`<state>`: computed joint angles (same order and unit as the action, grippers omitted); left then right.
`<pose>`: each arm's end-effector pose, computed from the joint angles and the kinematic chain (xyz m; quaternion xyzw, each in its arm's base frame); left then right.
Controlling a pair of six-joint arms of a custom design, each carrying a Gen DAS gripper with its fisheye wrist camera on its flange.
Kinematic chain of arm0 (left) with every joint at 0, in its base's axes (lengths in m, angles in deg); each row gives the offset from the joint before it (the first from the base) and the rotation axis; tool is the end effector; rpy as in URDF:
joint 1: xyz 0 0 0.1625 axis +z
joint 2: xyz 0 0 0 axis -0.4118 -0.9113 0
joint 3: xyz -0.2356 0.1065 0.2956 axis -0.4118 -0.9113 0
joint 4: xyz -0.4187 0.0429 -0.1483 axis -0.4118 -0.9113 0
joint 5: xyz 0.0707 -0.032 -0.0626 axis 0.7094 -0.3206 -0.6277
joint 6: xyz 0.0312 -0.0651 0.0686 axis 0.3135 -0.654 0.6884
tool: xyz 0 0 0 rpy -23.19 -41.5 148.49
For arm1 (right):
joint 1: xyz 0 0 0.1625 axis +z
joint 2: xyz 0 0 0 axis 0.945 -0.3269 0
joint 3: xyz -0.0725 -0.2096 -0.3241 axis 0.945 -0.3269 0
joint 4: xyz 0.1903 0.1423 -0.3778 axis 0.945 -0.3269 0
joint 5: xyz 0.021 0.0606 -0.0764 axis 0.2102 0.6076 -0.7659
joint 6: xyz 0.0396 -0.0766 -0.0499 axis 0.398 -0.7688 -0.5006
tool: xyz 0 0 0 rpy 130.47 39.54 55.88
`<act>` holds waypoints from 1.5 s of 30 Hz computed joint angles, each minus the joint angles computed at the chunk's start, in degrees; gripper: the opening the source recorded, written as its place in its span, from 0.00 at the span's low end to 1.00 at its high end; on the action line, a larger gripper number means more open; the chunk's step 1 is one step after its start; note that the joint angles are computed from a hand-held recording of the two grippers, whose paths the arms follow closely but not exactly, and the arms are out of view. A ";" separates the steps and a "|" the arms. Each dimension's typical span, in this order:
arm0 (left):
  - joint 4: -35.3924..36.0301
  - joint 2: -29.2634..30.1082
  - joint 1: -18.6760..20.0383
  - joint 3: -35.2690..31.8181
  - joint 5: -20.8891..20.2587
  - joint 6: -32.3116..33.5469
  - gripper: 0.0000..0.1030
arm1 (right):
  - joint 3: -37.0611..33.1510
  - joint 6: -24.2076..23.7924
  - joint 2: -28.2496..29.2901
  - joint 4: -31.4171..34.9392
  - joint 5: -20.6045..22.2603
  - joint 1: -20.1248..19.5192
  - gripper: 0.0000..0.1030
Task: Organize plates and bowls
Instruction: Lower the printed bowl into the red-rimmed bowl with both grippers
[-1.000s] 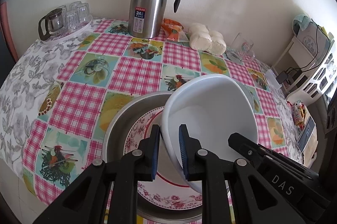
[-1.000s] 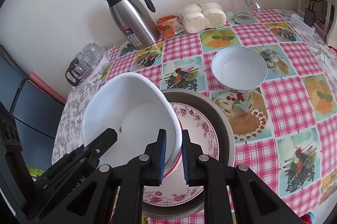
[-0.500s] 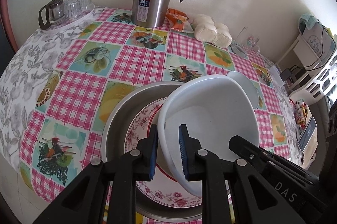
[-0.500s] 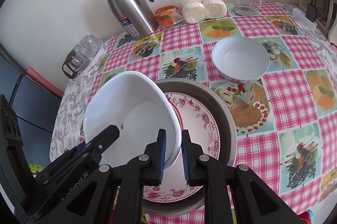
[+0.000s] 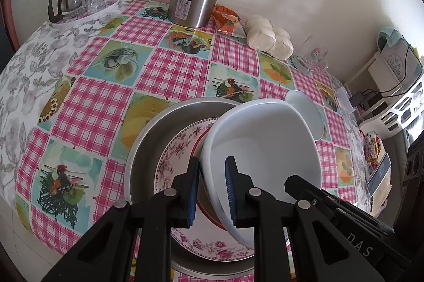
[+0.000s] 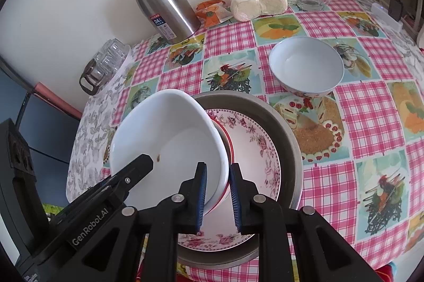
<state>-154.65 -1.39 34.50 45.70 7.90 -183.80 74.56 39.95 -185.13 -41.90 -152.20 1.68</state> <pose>-0.4363 -0.2729 -0.0411 -0.0797 0.9178 -0.2951 0.2534 0.0186 -0.3228 0.3618 0.1322 -0.9675 0.1319 0.1706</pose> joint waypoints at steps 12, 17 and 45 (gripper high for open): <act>-0.73 -0.81 -0.41 0.80 0.69 -1.02 0.21 | -1.10 0.29 -0.70 1.64 2.69 -0.96 0.20; -0.58 -1.28 -0.77 1.01 1.25 -1.33 0.21 | -1.12 0.40 -0.74 1.74 2.77 -0.90 0.20; -0.18 -1.80 -0.92 1.33 1.94 -1.49 0.21 | -1.50 0.31 -1.77 2.18 3.62 -0.16 0.20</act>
<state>-154.84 -3.19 33.58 47.03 9.84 -185.29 73.06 40.27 -186.90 -39.71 -148.58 1.52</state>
